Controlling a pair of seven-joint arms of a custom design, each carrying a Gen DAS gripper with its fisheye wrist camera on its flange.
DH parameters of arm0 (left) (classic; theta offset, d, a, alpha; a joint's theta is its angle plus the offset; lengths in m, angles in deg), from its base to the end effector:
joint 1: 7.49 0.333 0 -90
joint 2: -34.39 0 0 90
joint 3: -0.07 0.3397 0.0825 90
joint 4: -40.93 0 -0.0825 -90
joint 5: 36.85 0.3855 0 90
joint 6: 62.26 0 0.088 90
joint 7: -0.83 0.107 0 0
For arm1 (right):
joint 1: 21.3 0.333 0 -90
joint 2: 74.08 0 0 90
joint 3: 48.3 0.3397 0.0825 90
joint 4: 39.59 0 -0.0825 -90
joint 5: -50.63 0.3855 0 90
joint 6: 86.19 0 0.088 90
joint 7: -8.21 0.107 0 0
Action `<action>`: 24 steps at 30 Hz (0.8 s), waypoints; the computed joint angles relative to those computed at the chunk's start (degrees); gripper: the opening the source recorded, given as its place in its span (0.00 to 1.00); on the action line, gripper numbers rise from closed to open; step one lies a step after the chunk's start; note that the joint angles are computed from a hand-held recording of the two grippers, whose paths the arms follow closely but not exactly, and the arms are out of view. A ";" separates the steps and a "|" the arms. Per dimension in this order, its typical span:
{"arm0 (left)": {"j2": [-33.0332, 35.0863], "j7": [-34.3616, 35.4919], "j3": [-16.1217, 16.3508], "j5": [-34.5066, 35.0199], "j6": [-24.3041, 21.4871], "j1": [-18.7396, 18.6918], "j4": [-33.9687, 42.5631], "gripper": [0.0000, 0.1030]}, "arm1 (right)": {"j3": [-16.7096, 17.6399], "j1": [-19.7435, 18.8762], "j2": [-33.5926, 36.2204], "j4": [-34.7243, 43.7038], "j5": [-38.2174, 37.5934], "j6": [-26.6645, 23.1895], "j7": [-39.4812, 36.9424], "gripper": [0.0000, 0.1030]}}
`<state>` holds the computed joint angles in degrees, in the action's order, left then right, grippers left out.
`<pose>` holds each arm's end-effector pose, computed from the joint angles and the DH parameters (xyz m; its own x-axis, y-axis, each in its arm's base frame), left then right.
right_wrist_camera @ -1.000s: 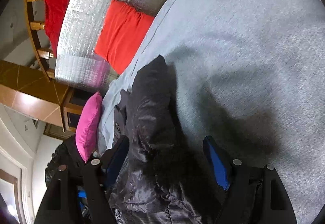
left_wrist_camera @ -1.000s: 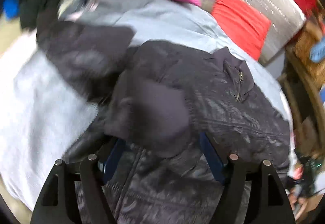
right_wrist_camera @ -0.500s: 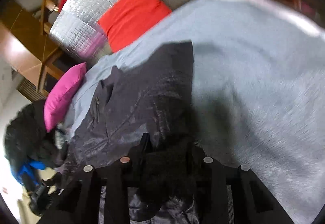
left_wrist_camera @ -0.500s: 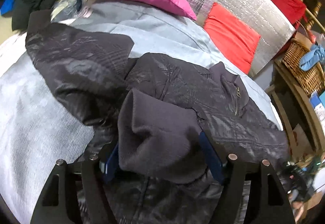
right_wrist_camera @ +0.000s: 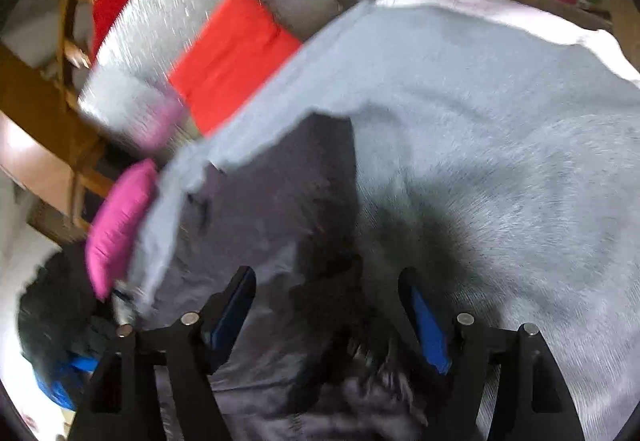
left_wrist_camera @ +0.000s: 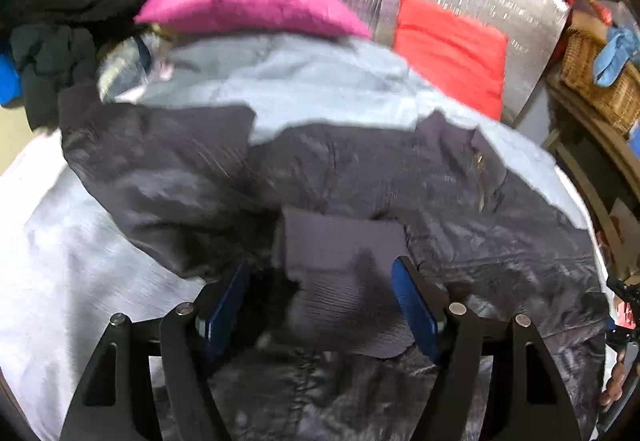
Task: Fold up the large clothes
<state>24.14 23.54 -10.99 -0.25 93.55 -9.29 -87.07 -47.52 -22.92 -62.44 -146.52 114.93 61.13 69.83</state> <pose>0.5136 -0.1450 0.5365 0.3496 -0.9177 0.1885 -0.6285 -0.3789 -0.6793 0.6513 -0.0248 0.4775 -0.0818 -0.7391 -0.6686 -0.7686 0.4739 -0.4297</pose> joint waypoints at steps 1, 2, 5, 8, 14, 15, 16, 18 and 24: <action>-1.19 -1.01 -0.11 1.32 0.16 0.46 -0.67 0.76 | 0.19 -0.31 -1.33 -1.21 2.34 1.27 -1.82 0.76; -2.73 -2.31 -0.18 2.83 0.50 1.20 -1.69 0.77 | 0.32 -0.56 -2.49 -2.37 5.05 2.16 -4.79 0.77; -7.32 -3.78 1.16 2.82 2.97 3.18 -5.63 0.78 | 0.33 1.30 -6.62 -6.26 9.01 8.81 -11.38 0.81; -11.45 -3.14 3.38 -0.54 5.65 5.36 -10.15 0.79 | 0.42 4.14 -9.17 -8.57 5.95 9.73 -13.65 0.81; -16.38 -4.53 6.31 -5.47 3.73 11.92 -17.12 0.83 | 2.84 11.67 -10.59 -10.79 -4.78 11.76 -11.32 0.80; -16.50 -4.43 7.44 -7.06 5.25 12.45 -18.20 0.83 | 3.54 13.09 -9.58 -9.73 -7.09 11.67 -9.13 0.80; -16.33 -4.76 8.12 -8.47 5.81 13.56 -18.85 0.83 | 3.84 13.82 -8.72 -8.91 -6.72 11.02 -9.09 0.80; -14.97 -4.38 9.39 -11.33 5.74 15.01 -18.71 0.83 | 4.93 15.67 -5.90 -5.63 -9.06 9.26 -6.11 0.76; -8.61 2.00 14.47 -19.18 15.75 15.33 -18.47 0.83 | 7.62 19.52 1.11 1.44 -16.83 9.55 1.98 0.63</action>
<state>15.53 25.54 3.48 -19.44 109.30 6.04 -105.54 -39.90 -3.39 -61.32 -145.08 98.10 70.68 71.81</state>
